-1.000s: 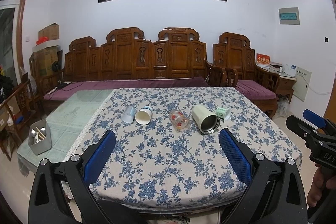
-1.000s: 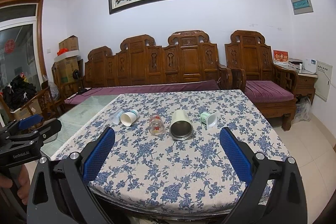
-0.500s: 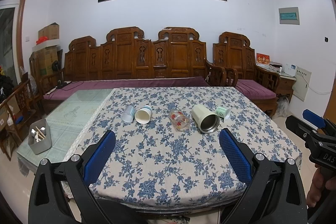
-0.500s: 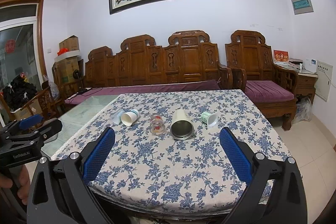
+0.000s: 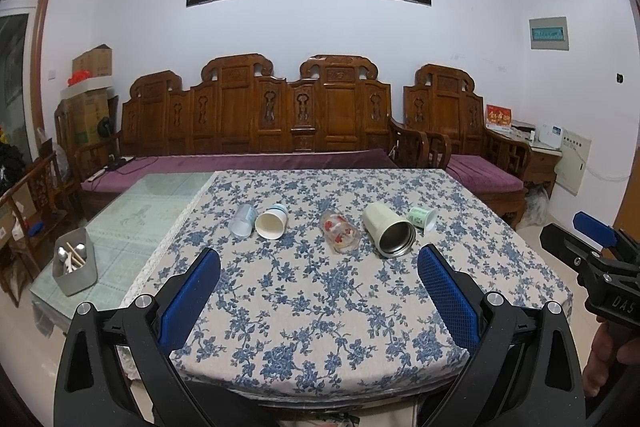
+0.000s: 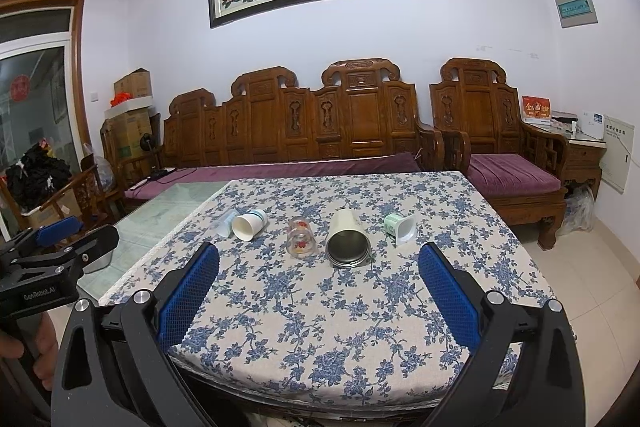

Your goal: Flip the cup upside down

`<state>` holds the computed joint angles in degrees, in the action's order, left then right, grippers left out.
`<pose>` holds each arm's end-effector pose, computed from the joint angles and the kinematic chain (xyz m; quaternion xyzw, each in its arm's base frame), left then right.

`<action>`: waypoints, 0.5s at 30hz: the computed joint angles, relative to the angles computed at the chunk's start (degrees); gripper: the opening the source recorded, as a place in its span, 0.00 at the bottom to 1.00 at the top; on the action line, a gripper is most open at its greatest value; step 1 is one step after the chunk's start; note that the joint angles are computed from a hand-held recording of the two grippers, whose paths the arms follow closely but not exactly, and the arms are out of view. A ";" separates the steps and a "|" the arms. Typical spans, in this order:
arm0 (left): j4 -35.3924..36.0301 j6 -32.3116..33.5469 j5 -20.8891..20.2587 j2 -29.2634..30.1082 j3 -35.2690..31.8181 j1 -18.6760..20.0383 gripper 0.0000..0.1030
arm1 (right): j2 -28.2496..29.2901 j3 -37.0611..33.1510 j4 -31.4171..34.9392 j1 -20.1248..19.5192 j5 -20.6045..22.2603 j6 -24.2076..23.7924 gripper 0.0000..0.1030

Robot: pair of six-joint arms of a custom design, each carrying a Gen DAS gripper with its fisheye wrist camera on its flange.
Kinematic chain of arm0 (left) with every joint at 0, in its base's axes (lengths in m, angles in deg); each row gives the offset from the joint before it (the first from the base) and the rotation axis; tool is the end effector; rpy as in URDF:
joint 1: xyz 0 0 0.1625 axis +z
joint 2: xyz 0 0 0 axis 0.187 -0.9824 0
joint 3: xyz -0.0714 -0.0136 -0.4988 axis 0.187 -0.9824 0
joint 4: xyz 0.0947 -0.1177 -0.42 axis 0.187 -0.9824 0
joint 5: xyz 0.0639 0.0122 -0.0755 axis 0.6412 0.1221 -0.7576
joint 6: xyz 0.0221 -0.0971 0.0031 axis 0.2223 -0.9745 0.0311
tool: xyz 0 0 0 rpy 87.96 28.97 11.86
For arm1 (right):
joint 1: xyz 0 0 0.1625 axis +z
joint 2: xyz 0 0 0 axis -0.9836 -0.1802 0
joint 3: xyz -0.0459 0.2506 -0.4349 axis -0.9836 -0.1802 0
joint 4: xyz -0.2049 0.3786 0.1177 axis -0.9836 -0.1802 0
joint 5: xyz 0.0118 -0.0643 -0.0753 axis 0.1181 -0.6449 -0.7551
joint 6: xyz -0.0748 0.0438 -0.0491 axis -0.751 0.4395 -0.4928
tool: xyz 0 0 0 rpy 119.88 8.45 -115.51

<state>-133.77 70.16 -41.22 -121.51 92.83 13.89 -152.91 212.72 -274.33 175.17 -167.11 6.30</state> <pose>-0.5029 -0.4566 0.0761 0.3912 0.8014 -0.4140 0.1827 0.1221 -0.3670 0.4603 0.0860 -0.7362 0.5835 0.3319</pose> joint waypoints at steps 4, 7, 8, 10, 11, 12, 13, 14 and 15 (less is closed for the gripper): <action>0.07 0.29 0.13 0.12 -0.20 0.05 0.92 | 0.06 -0.03 0.13 0.08 -0.03 0.07 0.97; 0.52 0.12 -0.02 0.14 -0.29 0.28 0.92 | 0.10 -0.05 0.35 0.00 -0.02 0.23 0.97; 1.04 -0.02 -0.07 0.20 -0.44 0.49 0.92 | 0.14 -0.07 0.47 -0.10 0.02 0.32 0.97; 1.91 -0.21 -0.29 0.38 -0.76 0.89 0.92 | 0.04 -0.35 1.49 -0.68 0.50 0.70 0.97; 2.45 -0.11 -0.49 0.58 -1.12 1.27 0.92 | -0.02 -0.42 1.82 -1.12 0.92 0.80 0.97; 3.04 -0.11 -0.60 0.84 -1.53 1.65 0.92 | -0.01 -0.54 2.17 -1.57 1.42 0.99 0.97; 4.19 -0.09 -0.95 1.15 -2.26 2.30 0.92 | -0.10 -0.81 3.09 -2.27 2.17 1.38 0.97; 4.90 0.13 -1.35 1.41 -2.84 2.88 0.92 | -0.14 -1.05 3.90 -2.98 2.95 1.58 0.97; 5.67 0.19 -1.58 1.68 -3.45 3.42 0.92 | 0.06 -1.45 4.69 -3.73 3.79 1.64 0.97</action>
